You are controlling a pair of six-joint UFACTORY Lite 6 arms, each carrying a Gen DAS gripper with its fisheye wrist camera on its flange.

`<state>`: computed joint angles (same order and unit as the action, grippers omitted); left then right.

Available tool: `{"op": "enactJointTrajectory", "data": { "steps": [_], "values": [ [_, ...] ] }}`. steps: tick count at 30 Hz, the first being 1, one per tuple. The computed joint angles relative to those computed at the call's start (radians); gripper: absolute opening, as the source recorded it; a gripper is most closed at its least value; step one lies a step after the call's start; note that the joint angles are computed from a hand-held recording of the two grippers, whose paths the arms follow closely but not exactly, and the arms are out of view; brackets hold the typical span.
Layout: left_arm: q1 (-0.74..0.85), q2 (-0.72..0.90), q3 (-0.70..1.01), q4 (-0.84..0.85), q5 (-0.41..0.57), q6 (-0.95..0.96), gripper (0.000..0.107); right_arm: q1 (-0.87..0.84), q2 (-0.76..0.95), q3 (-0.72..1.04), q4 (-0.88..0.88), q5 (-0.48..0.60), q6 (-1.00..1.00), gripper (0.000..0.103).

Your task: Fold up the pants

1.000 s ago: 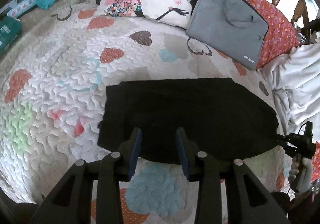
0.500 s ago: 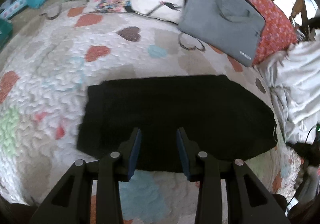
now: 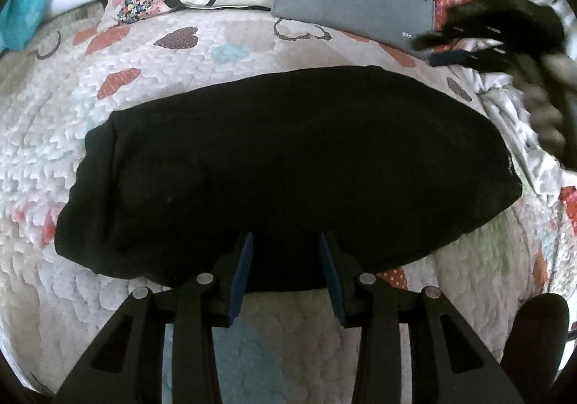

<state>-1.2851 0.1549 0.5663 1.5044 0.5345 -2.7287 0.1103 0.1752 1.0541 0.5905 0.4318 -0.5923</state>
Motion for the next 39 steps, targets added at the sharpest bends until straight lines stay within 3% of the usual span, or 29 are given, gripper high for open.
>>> {"op": "enactJointTrajectory", "data": {
  "steps": [3, 6, 7, 8, 9, 14, 15, 21, 24, 27, 30, 33, 36, 39],
  "values": [
    [-0.014, 0.012, 0.006, -0.002, 0.016, -0.005, 0.037, 0.077, 0.237, 0.231, -0.232, 0.032, 0.218, 0.041],
    [-0.017, 0.012, 0.001, 0.015, 0.015, -0.028, 0.039, 0.136, 0.382, 0.339, -0.494, 0.039, 0.411, 0.038],
    [-0.016, 0.013, 0.002, 0.017, 0.015, -0.029, 0.040, 0.144, 0.408, 0.357, -0.509, 0.056, 0.411, 0.024],
    [-0.016, 0.014, 0.002, 0.019, 0.014, -0.037, 0.040, 0.156, 0.407, 0.339, -0.540, 0.039, 0.427, 0.022],
    [-0.017, 0.013, 0.000, 0.023, 0.016, -0.049, 0.041, 0.167, 0.388, 0.312, -0.588, 0.010, 0.459, 0.012],
    [-0.019, 0.040, 0.029, 0.004, 0.027, -0.041, 0.050, 0.151, 0.389, 0.370, -0.592, 0.016, 0.491, 0.007],
    [-0.025, 0.050, 0.040, -0.016, 0.036, -0.019, 0.050, 0.148, 0.412, 0.409, -0.590, 0.026, 0.499, 0.002],
    [-0.039, 0.062, 0.056, -0.052, 0.052, 0.020, 0.050, 0.176, 0.511, 0.557, -0.779, 0.058, 0.743, 0.000],
    [-0.050, 0.041, 0.053, -0.078, 0.063, 0.034, 0.050, 0.149, 0.361, 0.403, -0.597, 0.004, 0.594, 0.001],
    [-0.084, -0.044, 0.004, -0.043, 0.106, -0.020, 0.050, 0.115, 0.108, 0.102, -0.321, -0.049, 0.313, 0.005],
    [-0.085, -0.141, -0.061, -0.041, 0.144, -0.056, 0.050, 0.087, -0.153, -0.212, -0.157, -0.031, 0.117, 0.006],
    [-0.023, -0.181, -0.105, -0.075, 0.108, -0.054, 0.050, 0.069, -0.384, -0.518, -0.026, -0.097, -0.021, 0.006],
    [0.070, -0.198, -0.161, -0.067, 0.009, -0.076, 0.050, 0.009, -0.466, -0.715, 0.114, -0.160, -0.180, 0.006],
    [0.087, -0.286, -0.248, 0.037, -0.020, -0.205, 0.050, -0.157, -0.566, -0.813, 0.371, -0.073, -0.494, 0.006]
  ]
}}
